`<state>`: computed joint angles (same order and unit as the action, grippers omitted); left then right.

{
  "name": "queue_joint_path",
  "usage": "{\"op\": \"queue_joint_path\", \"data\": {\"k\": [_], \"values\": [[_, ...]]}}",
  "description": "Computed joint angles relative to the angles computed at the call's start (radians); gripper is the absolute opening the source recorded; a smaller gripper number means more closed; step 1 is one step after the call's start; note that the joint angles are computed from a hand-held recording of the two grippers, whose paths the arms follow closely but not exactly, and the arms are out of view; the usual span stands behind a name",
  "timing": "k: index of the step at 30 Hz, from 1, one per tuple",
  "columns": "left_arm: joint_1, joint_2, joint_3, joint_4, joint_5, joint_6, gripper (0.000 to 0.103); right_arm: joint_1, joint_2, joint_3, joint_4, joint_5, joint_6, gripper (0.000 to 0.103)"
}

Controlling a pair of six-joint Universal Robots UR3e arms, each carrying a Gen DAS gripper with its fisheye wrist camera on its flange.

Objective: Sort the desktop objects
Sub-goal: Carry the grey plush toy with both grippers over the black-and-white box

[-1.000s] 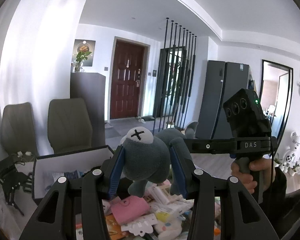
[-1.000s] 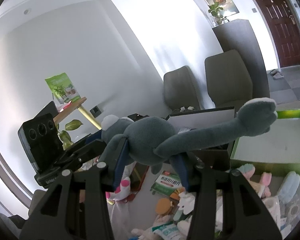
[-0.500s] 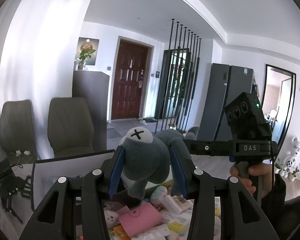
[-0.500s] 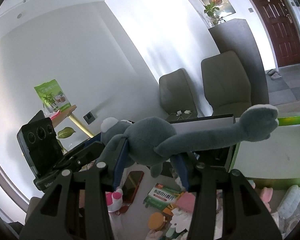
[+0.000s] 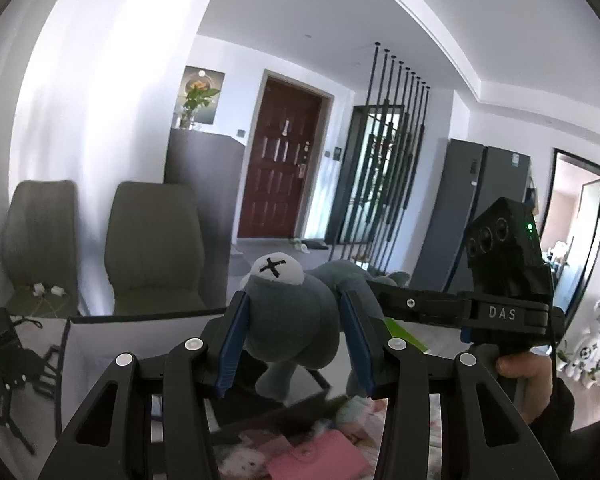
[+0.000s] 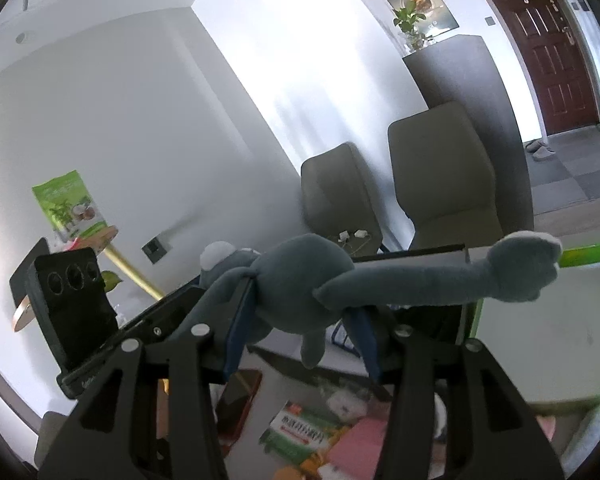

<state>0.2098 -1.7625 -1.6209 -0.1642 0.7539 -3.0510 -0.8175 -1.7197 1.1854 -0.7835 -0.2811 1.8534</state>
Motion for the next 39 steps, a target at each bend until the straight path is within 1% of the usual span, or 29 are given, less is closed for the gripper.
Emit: {"op": "queue_joint_path", "data": {"k": [1,2,3,6,11,14,16,18,23,24,28,31,32,35,39], "values": [[0.001,-0.020,0.012,0.004,0.007,-0.011,0.046,0.024,-0.008,0.053,-0.130,0.001,0.082,0.049],[0.004,-0.032,0.019,0.002,0.011,-0.017,0.046,0.044,-0.008,0.089,-0.231,0.003,0.143,0.049],[0.007,-0.047,0.028,0.005,0.018,-0.023,0.046,0.071,-0.009,0.146,-0.374,0.005,0.225,0.049],[0.020,-0.081,0.039,0.023,0.025,-0.049,0.046,0.125,0.014,0.226,-0.623,-0.003,0.373,0.049],[0.031,-0.132,0.061,0.030,0.015,-0.070,0.046,0.155,0.041,0.294,-0.825,-0.010,0.470,0.049],[0.015,-0.160,0.089,0.010,0.035,-0.067,0.046,0.162,0.063,0.323,-0.926,-0.009,0.515,0.049],[0.009,-0.172,0.099,0.007,0.033,-0.077,0.046,0.159,0.071,0.340,-0.981,0.002,0.543,0.049],[0.009,-0.181,0.107,0.014,0.024,-0.085,0.046,0.149,0.073,0.346,-0.989,0.021,0.547,0.049],[0.022,-0.171,0.085,0.073,-0.002,-0.111,0.046,0.134,0.066,0.349,-0.956,0.072,0.502,0.049],[0.025,-0.170,0.081,0.075,-0.004,-0.113,0.046,0.139,0.073,0.351,-0.971,0.069,0.509,0.049],[0.024,-0.192,0.108,0.012,0.029,-0.084,0.046,0.183,0.115,0.351,-1.045,0.017,0.569,0.049],[0.033,-0.215,0.124,-0.019,0.030,-0.082,0.046,0.215,0.144,0.357,-1.101,-0.017,0.608,0.049],[0.036,-0.222,0.129,-0.030,0.028,-0.081,0.046,0.224,0.151,0.353,-1.099,-0.028,0.608,0.049],[0.050,-0.236,0.143,-0.072,0.025,-0.075,0.046,0.246,0.172,0.327,-1.033,-0.062,0.576,0.049],[0.067,-0.233,0.151,-0.151,0.021,-0.052,0.046,0.274,0.205,0.272,-0.904,-0.111,0.524,0.049]]}}
